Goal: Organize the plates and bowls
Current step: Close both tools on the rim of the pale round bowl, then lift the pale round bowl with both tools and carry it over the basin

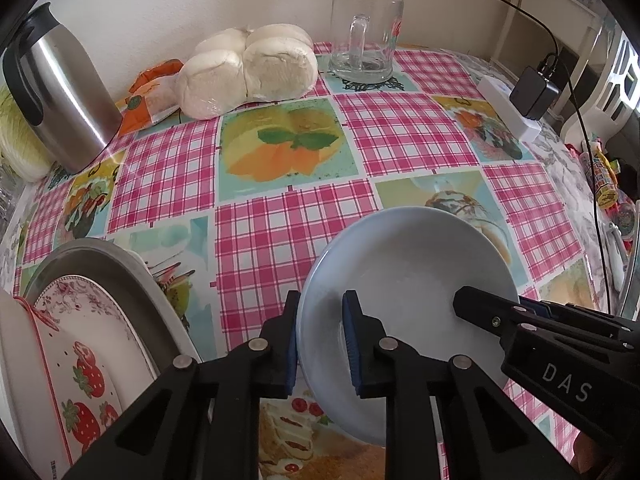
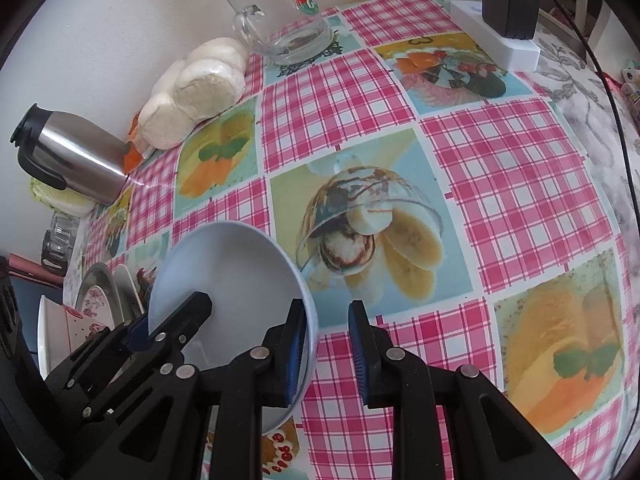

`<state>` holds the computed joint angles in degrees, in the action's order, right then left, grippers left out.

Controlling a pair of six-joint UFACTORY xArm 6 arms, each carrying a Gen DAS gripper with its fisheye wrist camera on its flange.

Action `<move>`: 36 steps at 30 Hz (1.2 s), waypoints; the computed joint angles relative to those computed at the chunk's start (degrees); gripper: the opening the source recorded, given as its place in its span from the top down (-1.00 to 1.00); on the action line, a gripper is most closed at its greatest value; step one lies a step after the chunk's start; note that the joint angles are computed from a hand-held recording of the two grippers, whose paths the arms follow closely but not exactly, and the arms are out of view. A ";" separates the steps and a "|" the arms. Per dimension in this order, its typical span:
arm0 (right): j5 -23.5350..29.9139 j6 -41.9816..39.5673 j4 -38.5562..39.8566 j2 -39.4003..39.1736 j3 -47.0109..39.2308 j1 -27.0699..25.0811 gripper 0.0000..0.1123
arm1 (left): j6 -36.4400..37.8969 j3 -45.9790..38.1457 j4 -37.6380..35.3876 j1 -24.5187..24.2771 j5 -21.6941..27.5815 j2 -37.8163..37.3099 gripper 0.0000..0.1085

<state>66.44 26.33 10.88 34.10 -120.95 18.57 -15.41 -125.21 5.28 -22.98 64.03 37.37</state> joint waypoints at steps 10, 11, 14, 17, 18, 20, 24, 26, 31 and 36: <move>-0.09 -1.04 3.53 1.97 -1.44 0.59 0.58 | -0.36 0.89 -1.30 0.34 -0.92 -0.37 0.61; -0.22 -0.97 3.90 1.88 -1.20 0.50 0.58 | -0.41 0.97 -1.47 0.38 -0.96 -0.42 0.62; 0.11 -0.43 3.85 2.26 -1.80 0.62 0.58 | -0.45 0.99 -1.65 0.43 -0.92 -0.45 0.62; 0.07 -0.50 4.21 2.32 -1.80 0.60 0.60 | -0.63 0.88 -1.99 0.49 -0.87 -0.42 0.62; 0.03 -0.61 4.20 2.14 -1.56 0.56 0.60 | -0.69 0.83 -2.04 0.49 -0.81 -0.40 0.62; 0.21 -0.50 4.46 2.10 -1.57 0.50 0.60 | -0.90 0.74 -2.27 0.51 -0.68 -0.39 0.62; 0.46 -0.60 4.07 1.64 -1.26 0.44 0.60 | -1.17 0.65 -3.41 0.73 -0.60 -0.39 0.62; 0.48 -0.75 4.25 1.51 -1.19 0.39 0.60 | -1.34 0.50 -3.64 0.81 -0.44 -0.39 0.62; 0.45 -0.92 3.81 1.35 -1.93 0.48 0.60 | -1.32 1.25 -4.22 0.94 -1.56 -1.53 0.62; 0.34 -0.64 2.16 0.66 -3.41 0.86 0.60 | -1.25 1.58 -4.12 0.93 -2.88 -3.11 0.62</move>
<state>66.78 25.69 13.04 34.76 -124.36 19.43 -16.66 -123.63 1.16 -22.05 61.15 34.26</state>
